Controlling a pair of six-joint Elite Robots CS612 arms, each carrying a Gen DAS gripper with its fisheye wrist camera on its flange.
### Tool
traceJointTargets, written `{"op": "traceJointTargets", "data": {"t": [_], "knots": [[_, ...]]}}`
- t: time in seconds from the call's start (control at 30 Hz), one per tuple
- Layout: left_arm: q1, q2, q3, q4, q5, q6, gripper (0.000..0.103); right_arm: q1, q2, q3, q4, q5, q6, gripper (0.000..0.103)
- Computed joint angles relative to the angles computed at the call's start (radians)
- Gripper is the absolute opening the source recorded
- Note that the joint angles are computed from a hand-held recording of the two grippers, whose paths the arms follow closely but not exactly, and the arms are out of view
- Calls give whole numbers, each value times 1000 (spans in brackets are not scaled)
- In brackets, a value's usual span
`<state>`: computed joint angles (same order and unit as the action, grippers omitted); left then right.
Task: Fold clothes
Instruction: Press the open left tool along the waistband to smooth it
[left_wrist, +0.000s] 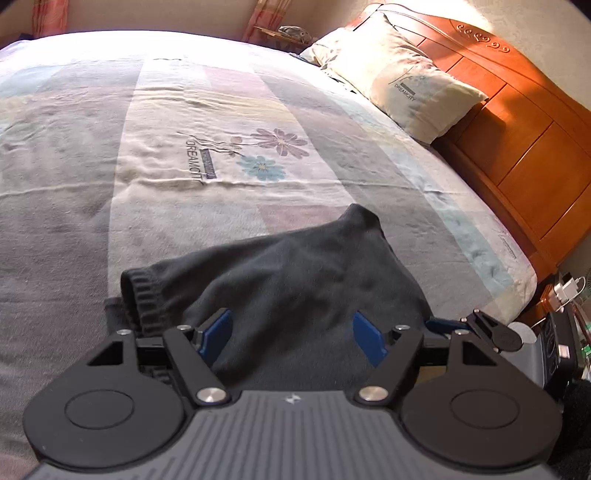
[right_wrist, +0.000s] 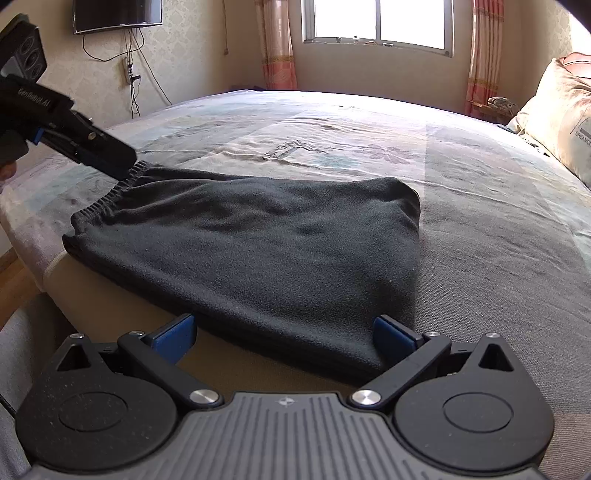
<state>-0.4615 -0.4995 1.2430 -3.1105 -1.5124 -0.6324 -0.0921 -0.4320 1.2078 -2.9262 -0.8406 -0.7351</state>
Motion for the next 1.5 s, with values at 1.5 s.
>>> {"op": "traceJointTargets", "data": {"t": [1.5], "knots": [[29, 181, -308, 102, -213, -208, 87, -4, -6, 8, 4, 7, -6, 103]]}}
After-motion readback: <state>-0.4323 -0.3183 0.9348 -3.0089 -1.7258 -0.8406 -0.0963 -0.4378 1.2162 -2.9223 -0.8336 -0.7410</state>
